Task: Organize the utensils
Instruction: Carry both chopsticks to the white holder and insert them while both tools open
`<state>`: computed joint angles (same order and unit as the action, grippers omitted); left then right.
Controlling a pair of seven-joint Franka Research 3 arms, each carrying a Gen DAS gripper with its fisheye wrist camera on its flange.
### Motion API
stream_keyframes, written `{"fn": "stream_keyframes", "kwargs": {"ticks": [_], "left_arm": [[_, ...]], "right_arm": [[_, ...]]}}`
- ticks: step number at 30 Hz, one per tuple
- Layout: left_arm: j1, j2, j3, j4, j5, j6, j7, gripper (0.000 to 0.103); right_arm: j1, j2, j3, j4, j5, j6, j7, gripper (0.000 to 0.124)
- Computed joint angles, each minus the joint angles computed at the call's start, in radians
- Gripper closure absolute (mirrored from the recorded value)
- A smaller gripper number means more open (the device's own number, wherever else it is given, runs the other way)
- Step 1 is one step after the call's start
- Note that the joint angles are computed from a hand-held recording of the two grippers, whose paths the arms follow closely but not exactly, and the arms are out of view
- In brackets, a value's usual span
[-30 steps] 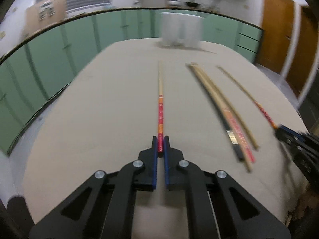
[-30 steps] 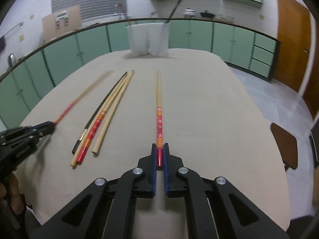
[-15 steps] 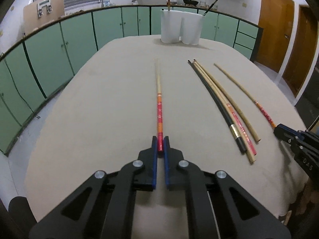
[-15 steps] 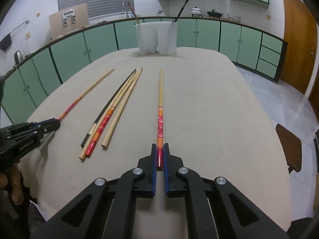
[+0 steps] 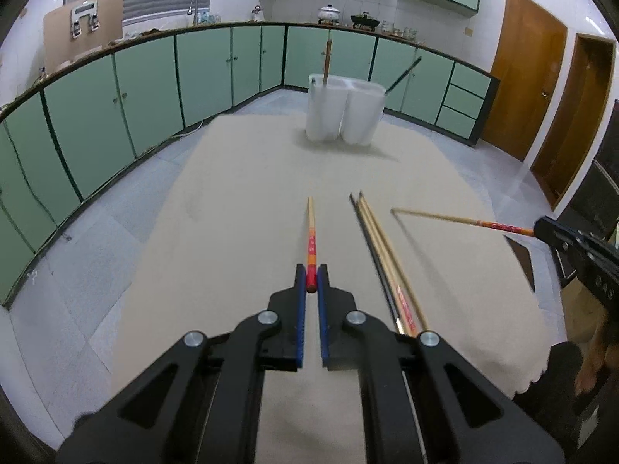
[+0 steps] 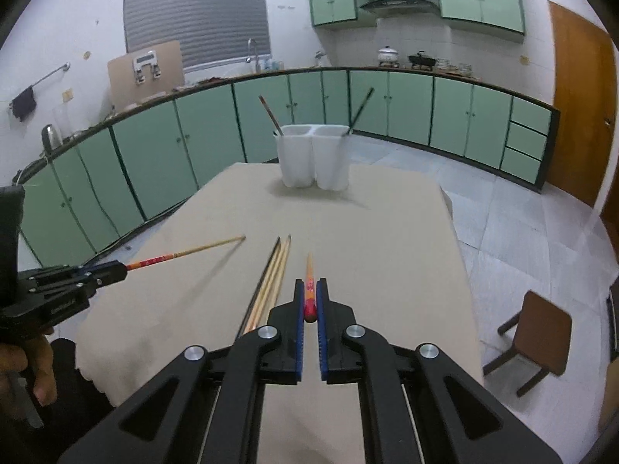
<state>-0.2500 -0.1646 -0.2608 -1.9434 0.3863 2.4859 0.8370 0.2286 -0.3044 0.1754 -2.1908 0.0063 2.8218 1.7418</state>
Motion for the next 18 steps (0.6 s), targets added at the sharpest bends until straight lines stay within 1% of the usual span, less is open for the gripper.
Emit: {"fn": "stream_keyframes", "kwargs": {"ticks": [7, 14, 16, 18], "left_arm": [[-0.001, 0.059, 0.018, 0.137, -0.054, -0.058, 0.120, 0.098], [0.009, 0.131, 0.038, 0.280, -0.167, -0.114, 0.244, 0.098], [0.012, 0.162, 0.038, 0.336, -0.190, -0.141, 0.281, 0.098], [0.012, 0.208, 0.037, 0.422, -0.195, -0.185, 0.317, 0.098]], "right_arm": [[0.024, 0.114, -0.047, 0.221, 0.034, -0.155, -0.091, 0.118], [0.043, 0.224, -0.081, 0.426, 0.080, -0.297, -0.171, 0.118], [0.046, 0.270, -0.085, 0.508, 0.076, -0.354, -0.184, 0.118], [0.051, 0.321, -0.089, 0.601, 0.081, -0.420, -0.200, 0.118]]}}
